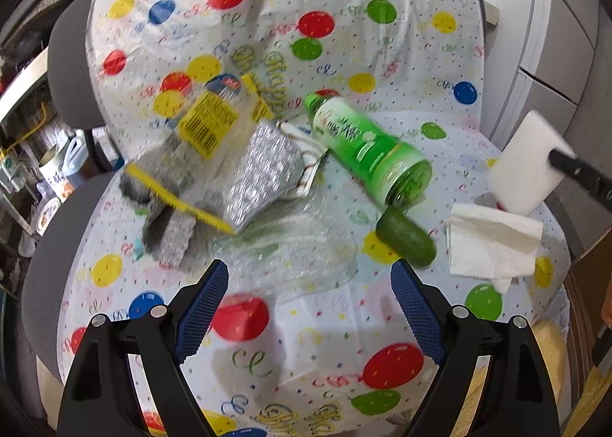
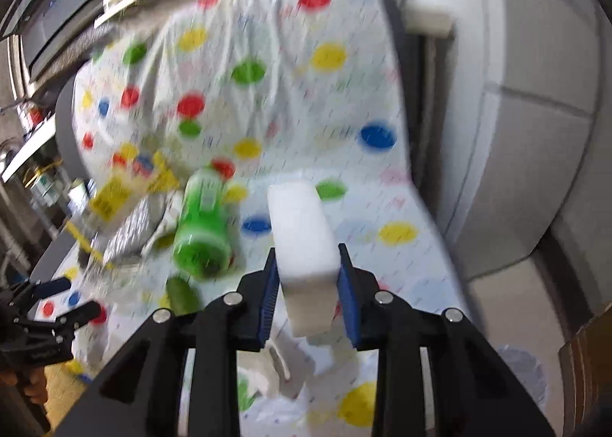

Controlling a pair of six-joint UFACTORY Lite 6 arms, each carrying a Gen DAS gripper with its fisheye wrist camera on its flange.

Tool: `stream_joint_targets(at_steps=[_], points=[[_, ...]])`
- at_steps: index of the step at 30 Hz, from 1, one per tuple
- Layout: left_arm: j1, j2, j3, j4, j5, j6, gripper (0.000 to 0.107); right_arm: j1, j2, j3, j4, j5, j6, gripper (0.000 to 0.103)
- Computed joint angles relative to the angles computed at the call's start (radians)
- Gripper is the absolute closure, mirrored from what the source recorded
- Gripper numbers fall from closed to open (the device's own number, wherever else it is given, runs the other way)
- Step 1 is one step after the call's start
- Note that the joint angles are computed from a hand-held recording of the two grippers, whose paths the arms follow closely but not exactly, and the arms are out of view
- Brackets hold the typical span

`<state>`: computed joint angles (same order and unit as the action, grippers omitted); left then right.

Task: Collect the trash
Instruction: 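Grasp the white sponge with the right tool while the left tool grasps the green bottle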

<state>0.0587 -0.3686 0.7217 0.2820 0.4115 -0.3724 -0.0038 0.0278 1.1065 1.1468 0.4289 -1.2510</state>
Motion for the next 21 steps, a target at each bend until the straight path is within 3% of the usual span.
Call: stream_joint_targets(at_steps=[6,15,18,21], points=[[-0.036,0.175,0.195,0.007,-0.004,-0.031,0.020,-0.043,-0.023,0.011,0.015,0.003,-0.049,0.074],[-0.059,0.627,0.629,-0.013,0.026,-0.140,0.020,-0.078,-0.028,-0.043,0.160,-0.033,-0.239,0.074],[-0.056,0.768,0.781,-0.062,0.052,-0.148,0.020,-0.085,0.009,-0.024,0.177,-0.029,-0.261,0.074],[-0.071,0.925,0.964,0.013,0.125,-0.243,0.020,-0.097,0.054,0.006,0.180,-0.013,-0.262,0.074]])
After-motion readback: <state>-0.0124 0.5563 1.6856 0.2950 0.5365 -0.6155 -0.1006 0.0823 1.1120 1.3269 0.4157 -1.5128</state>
